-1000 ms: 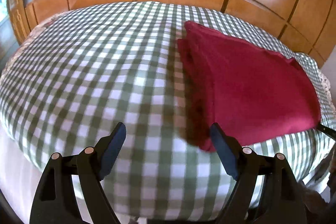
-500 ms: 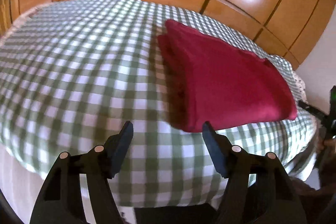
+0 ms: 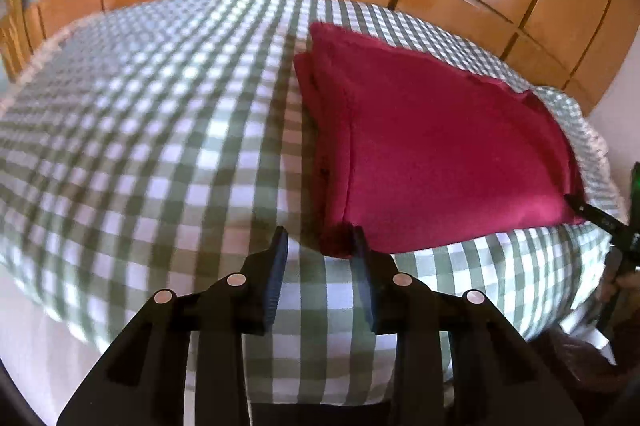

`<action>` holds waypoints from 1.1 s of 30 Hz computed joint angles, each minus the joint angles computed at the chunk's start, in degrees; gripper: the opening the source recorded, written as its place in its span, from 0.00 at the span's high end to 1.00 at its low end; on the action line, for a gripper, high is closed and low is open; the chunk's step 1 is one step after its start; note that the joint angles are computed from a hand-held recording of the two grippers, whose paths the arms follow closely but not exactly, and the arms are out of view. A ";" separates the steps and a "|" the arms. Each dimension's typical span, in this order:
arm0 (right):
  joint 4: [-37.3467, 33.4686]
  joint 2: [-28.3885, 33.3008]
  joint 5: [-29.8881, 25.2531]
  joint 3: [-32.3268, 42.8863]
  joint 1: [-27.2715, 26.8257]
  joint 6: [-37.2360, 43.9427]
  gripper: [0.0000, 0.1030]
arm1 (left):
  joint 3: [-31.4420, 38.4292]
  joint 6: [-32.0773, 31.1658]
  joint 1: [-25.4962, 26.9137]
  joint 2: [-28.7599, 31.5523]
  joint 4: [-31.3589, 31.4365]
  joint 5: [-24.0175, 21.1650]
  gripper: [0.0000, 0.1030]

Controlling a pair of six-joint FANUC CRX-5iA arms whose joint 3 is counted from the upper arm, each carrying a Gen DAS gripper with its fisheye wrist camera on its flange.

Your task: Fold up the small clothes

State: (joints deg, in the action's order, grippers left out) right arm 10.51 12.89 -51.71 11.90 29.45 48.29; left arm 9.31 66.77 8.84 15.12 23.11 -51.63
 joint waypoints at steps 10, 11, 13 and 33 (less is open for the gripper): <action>-0.04 0.28 -1.03 1.09 0.59 -1.14 0.53 | 8.68 8.60 -4.97 1.05 -13.20 3.52 0.43; -0.01 0.33 -1.07 1.18 0.65 -0.98 0.51 | 9.84 9.07 -5.35 1.68 -14.00 3.25 0.43; 0.57 0.46 -1.09 1.13 0.89 -0.93 0.49 | 11.31 9.34 -5.82 2.46 -14.94 2.70 0.43; 2.24 0.70 0.99 -0.23 1.49 -1.82 0.35 | 23.49 13.36 -6.72 11.82 -18.24 -4.42 0.43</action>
State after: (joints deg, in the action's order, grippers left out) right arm 12.75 13.59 -50.72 11.67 30.94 46.47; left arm 32.81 80.13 2.12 26.95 4.87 -56.05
